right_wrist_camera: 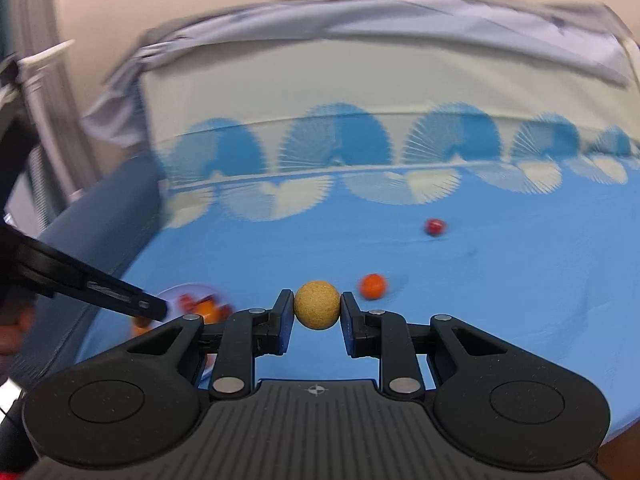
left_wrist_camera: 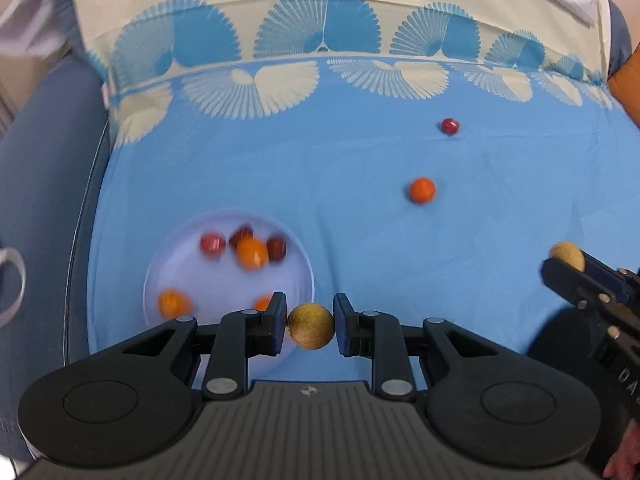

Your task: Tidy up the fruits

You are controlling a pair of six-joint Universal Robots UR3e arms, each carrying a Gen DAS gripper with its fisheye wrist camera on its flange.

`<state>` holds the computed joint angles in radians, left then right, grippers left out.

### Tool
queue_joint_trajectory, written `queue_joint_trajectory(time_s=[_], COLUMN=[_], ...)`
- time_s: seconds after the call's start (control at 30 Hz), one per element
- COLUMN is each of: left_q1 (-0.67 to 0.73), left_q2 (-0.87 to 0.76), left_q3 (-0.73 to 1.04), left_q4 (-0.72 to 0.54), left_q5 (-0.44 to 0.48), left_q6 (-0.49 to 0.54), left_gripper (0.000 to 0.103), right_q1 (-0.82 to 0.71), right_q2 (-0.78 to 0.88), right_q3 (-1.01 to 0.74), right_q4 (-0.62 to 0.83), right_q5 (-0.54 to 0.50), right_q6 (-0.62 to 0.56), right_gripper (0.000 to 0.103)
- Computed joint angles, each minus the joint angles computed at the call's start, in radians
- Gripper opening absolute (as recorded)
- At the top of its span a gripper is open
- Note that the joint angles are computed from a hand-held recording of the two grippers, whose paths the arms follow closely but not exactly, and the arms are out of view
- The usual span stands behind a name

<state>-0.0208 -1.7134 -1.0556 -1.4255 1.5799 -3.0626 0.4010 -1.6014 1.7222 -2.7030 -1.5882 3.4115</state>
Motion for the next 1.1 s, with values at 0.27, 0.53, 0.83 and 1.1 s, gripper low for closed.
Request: queue_joint_trajectory(time_s=[0.27,0.53,0.83,1.1], left_q1=[0.104,0.171,0.226,0.255], left_q2=[0.331,0.505,0.599,0.637], left_q3=[-0.295,-0.379,-0.396,-0.399], left_q4=[0.017,-0.014,-0.071,-0.085], left_q5=[-0.104,-0.133,-0.169,-0.180], left_q6=[0.064,0.104,0.133,0.146], left_gripper=[0.027,0.027,0.027,0.027], right_q1=[0.231,0.355,0.406,0.424], right_q2=[-0.034,-0.040,-0.062,-0.056], right_q3=[-0.051,-0.088,-0.074,-0.074], right_q4=[0.078,0.088,0.090,0.076], right_q5=[-0.167,-0.312,-0.392,-0.396], right_q6=[-0.001,-0.003,0.003,-0.014], right_gripper=[0.026,0.026,0.026,0.026])
